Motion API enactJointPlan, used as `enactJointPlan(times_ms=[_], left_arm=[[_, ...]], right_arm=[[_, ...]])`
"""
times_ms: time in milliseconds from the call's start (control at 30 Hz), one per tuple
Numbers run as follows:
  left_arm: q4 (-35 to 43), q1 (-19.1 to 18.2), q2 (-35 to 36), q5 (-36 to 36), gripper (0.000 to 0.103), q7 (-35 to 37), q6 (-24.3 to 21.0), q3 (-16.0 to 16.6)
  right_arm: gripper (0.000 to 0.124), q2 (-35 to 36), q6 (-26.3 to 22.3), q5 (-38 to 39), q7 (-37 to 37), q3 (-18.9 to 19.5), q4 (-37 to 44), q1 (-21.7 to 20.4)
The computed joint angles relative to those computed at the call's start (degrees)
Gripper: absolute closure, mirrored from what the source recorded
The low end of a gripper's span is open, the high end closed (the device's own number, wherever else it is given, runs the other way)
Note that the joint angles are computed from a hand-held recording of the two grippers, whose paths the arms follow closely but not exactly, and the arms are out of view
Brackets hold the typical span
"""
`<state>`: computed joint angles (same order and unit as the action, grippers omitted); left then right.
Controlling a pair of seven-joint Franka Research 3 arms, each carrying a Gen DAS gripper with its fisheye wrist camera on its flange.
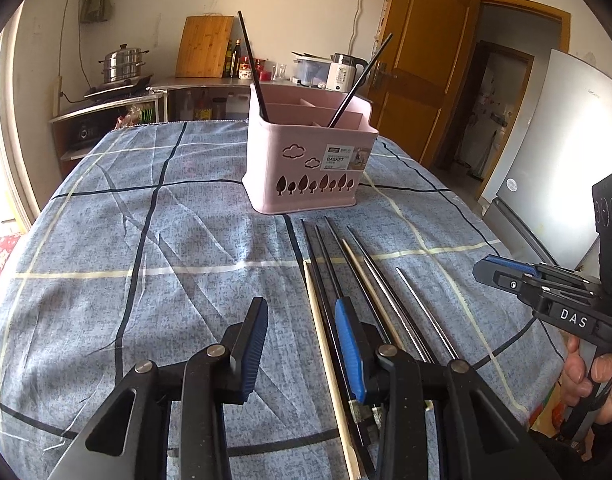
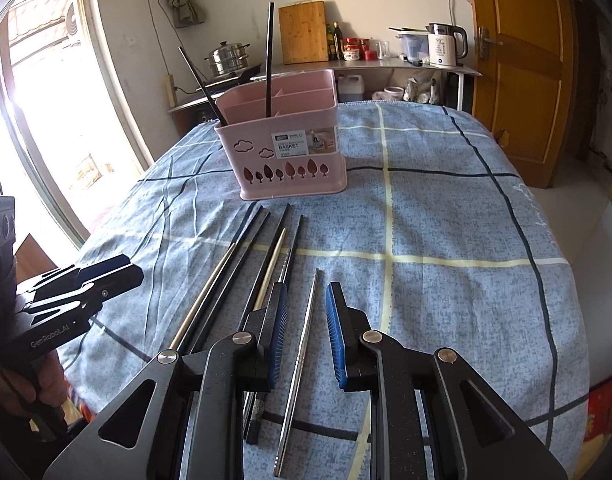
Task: Organize utensils
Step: 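Move both tools back down to the remaining chopsticks on the cloth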
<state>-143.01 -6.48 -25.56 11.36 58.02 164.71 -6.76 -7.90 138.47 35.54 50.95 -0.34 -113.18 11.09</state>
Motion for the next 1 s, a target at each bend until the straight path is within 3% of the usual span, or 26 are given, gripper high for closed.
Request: enactJointPlan(times_ms=[433,1000], left_arm=[[10.6,-2.0,12.7,-6.7,0.068,9.2,-0.8,3.0],[21.5,2.2,24.0,-17.0,0.072,19.1,-4.8,0.4]], right_arm=[[0.103,8.2,-2.0,-2.4,3.5,1.7,7.7,0.5],[0.111,21.4,-7.7,-7.0,9.9,3.8,22.0,0.3]])
